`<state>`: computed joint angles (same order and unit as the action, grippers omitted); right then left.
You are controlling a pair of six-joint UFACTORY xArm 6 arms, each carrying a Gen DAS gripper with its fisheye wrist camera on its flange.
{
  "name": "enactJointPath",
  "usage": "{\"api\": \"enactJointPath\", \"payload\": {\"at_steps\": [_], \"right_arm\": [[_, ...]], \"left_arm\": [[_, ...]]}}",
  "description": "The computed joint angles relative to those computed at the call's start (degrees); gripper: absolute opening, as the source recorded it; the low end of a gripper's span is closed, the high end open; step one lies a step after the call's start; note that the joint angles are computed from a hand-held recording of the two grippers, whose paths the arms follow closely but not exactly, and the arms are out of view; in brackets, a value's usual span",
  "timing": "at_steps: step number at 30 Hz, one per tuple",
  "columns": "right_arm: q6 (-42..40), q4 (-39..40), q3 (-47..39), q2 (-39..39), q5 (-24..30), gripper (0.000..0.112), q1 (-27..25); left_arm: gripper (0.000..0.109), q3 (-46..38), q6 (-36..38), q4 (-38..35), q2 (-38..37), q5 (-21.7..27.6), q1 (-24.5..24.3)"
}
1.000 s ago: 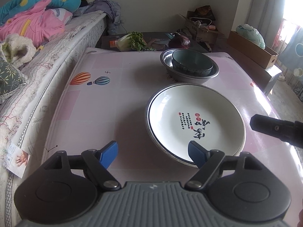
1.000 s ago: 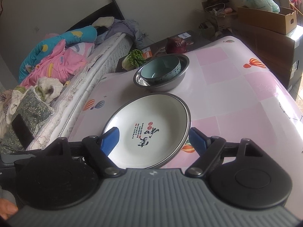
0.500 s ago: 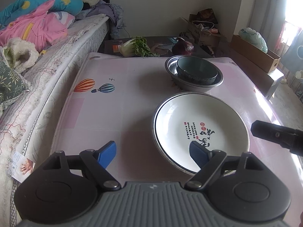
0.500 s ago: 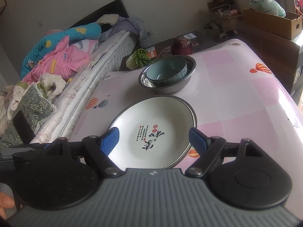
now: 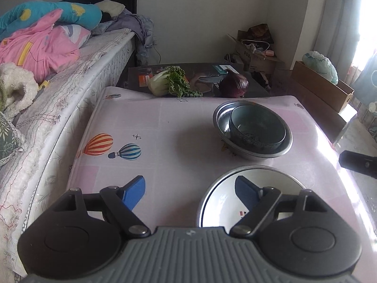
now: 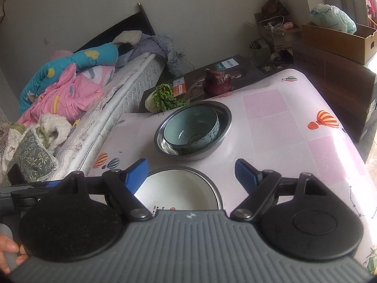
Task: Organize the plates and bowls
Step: 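Move both grippers to the steel bowl holding the green bowl and grasp its rim, then lift the steel bowl with both grippers and carry it over the plate stack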
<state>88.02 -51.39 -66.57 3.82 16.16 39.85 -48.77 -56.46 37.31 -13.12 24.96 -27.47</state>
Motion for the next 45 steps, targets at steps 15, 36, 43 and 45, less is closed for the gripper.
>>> {"api": "enactJointPath", "payload": {"at_steps": [15, 36, 43, 45], "right_arm": [[-26.8, 27.5, -16.9, 20.8, -6.4, 0.053, -8.8], [-52.6, 59.8, -31.2, 34.7, -2.9, 0.022, -8.8], [-58.9, 66.7, -35.3, 37.4, -0.8, 0.008, -8.2], [-60.7, 68.8, -35.0, 37.0, -0.4, 0.009, -8.1]], "left_arm": [[0.038, -22.3, 27.3, -31.8, 25.6, -7.7, 4.3], [0.011, -35.7, 35.8, -48.0, 37.4, 0.2, 5.2], [0.010, -37.2, 35.6, -47.4, 38.0, 2.4, 5.3], [0.010, -36.9, 36.0, -48.1, 37.6, 2.8, 5.4]]}}
